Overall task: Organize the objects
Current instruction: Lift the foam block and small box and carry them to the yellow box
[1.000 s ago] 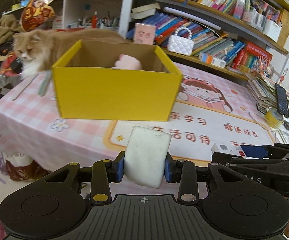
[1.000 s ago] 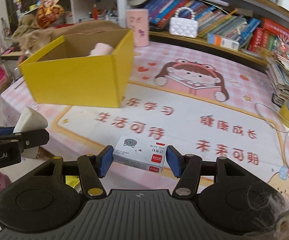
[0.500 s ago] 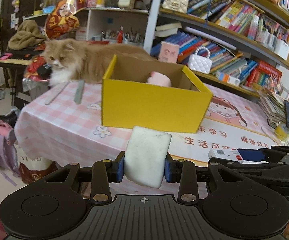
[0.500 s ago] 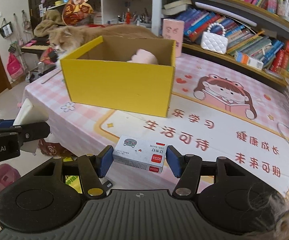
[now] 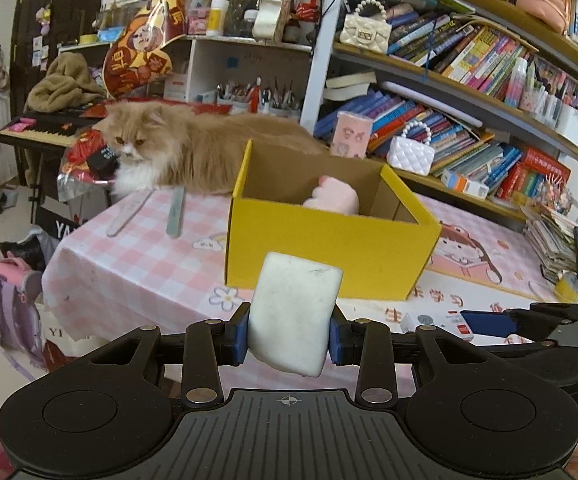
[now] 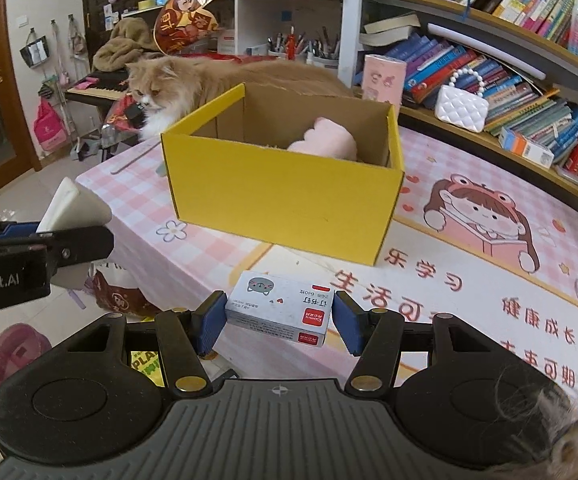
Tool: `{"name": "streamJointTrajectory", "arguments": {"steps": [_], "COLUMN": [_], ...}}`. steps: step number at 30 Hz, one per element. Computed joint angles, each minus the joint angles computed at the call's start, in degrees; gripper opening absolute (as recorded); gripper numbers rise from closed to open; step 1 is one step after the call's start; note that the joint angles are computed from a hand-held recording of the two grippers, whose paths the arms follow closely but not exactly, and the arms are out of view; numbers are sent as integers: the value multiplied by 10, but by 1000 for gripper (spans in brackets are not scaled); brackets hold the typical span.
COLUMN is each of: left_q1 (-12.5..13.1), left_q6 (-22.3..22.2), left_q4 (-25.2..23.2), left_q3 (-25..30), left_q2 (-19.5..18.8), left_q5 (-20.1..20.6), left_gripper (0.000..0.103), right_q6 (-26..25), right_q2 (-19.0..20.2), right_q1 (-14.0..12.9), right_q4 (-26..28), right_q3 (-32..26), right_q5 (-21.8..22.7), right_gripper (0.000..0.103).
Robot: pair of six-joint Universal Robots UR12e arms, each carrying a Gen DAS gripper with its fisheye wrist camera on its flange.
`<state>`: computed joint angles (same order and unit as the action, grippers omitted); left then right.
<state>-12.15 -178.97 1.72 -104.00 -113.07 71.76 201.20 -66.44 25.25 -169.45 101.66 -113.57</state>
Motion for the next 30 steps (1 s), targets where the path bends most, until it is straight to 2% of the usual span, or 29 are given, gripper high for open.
{"name": "streamJointTrajectory", "arguments": {"steps": [15, 22, 25, 30], "left_q1": [-15, -29, -36, -47], "left_q6": [-14, -28, -24, -16], "left_q4": [9, 13, 1, -51], "left_q3": [76, 138, 168, 214], "left_q2": [-42, -78, -96, -124], "left_q5": [17, 32, 43, 61], "left_gripper": [35, 35, 35, 35], "right_q6": [-34, -84, -107, -133], "right_q2": [19, 37, 49, 68], "right_q1": [-37, -59, -71, -86], "right_q4": [-42, -84, -87, -57], "right_q3": [-36, -63, -79, -104], "right_q5": [21, 26, 33, 49], "right_gripper": [55, 55, 55, 55]}}
